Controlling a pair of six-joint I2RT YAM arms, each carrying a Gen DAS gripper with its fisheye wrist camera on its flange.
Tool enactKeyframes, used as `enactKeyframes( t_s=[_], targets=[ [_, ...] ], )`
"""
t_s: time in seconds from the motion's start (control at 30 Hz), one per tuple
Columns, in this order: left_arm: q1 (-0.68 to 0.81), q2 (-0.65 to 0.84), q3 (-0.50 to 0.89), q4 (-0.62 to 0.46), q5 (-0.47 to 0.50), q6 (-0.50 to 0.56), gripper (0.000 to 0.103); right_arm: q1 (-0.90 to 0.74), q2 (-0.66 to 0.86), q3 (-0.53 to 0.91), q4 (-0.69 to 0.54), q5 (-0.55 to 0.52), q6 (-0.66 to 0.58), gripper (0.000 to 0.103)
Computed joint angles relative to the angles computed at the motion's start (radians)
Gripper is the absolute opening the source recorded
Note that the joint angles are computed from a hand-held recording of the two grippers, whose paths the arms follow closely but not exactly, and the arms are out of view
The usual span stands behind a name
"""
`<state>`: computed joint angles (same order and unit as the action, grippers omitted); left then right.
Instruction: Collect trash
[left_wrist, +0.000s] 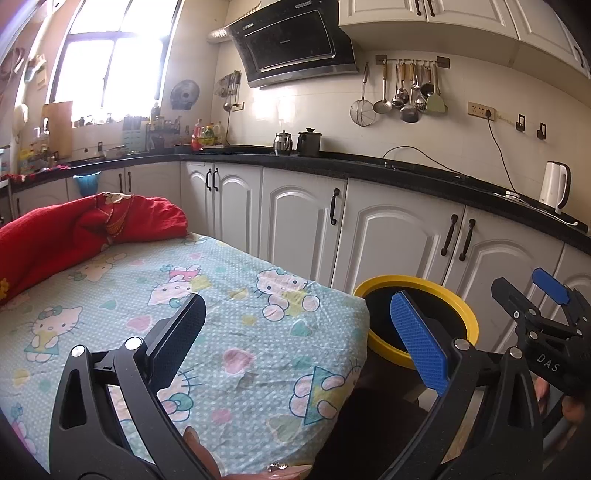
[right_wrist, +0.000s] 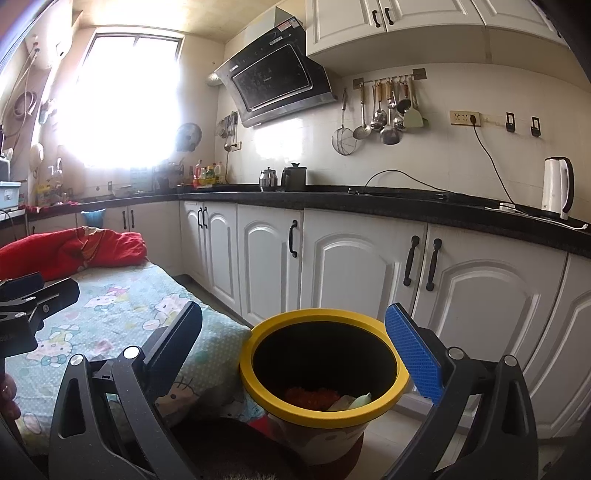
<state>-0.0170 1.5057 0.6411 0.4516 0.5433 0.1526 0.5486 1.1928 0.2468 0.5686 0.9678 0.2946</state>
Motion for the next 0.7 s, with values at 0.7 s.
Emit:
enactKeyframes(
  t_s=[0.7],
  targets=[
    [0.003,0.003,0.003,-0.003,0.000,0.000,0.092,0.004,0.006,-0.004,0.006,0.002,0.004,0.097]
  ],
)
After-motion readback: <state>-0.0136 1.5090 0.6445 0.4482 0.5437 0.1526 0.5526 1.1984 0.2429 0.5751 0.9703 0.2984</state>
